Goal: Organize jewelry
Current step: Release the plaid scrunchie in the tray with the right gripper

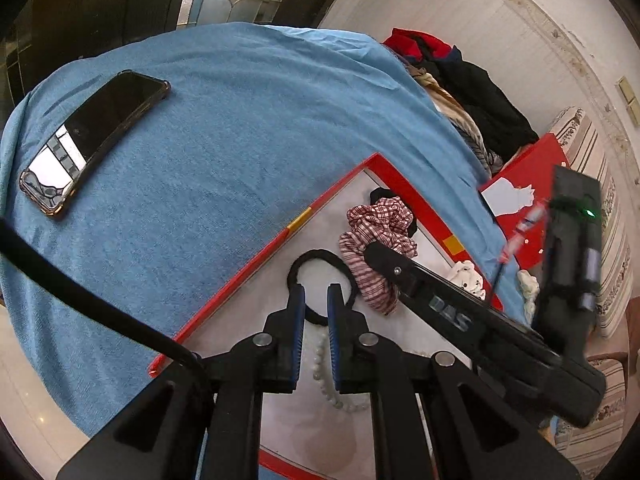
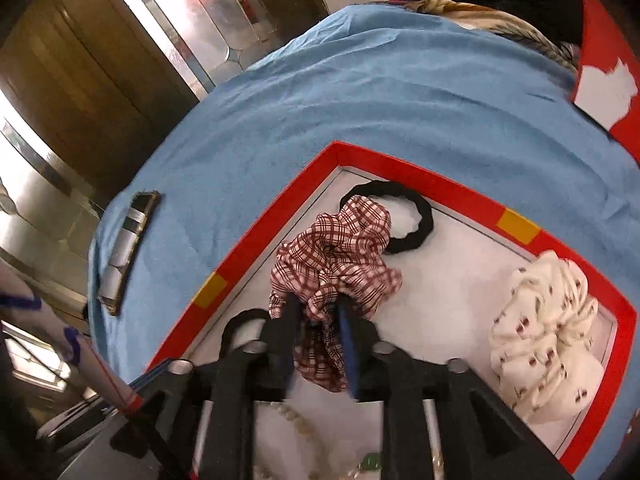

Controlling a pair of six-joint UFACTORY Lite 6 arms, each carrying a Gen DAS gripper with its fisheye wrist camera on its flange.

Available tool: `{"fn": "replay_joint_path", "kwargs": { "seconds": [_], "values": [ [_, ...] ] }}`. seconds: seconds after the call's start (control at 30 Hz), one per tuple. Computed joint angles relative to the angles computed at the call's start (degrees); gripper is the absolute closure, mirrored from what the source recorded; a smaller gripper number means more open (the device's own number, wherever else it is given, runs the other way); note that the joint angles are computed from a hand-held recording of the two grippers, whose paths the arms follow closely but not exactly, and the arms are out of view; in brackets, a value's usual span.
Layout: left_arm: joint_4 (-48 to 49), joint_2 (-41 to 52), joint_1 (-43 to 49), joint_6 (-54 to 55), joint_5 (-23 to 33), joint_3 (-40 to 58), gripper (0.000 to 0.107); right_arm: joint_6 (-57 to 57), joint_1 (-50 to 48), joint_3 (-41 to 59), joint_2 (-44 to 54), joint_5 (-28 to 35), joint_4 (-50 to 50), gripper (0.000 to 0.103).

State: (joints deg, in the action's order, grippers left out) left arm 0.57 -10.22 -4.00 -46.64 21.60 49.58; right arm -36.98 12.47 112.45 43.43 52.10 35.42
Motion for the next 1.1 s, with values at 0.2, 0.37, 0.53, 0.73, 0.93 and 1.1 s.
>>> {"fn": "replay_joint_path", "kwargs": {
  "seconds": [0.2, 0.37, 0.53, 0.73, 0.93, 1.1],
  "values": [
    [3.54, 0.62, -2.71, -4.3, 0.16, 1.16, 0.096, -7.92, -7.56, -11.7, -10.83, 0.52, 4.42, 0.062],
    [11.7, 1.62, -7.28, -12.92, 0.98, 2.97, 0.091, -13.62, -19.56, -16.62, -16.89, 4.56, 7.19, 0.061],
    [16.81, 5.02, -13.11, -17.51, 1.86, 6.81, 0.09, -21.36, -35.34, -20.92, -20.94, 7.63, 7.34, 0.059],
    [24.87, 11.61, -23.36, -23.54, 3.29, 14.55, 0.084, -27.82, -54.26, -18.69, -16.21, 8.57, 2.86, 0.059],
    [29.33, 23.89, -33.92, -25.08, 5.44, 28.06, 0.079, -27.14, -67.29, -6.59, -5.01, 12.23, 0.5, 0.059],
    [19.78, 38.52, -38.77, -15.59, 7.97, 44.43, 0.078, -25.7, -72.89, 4.12, 3.04, 15.63, 0.28, 0.059]
  ]
}}
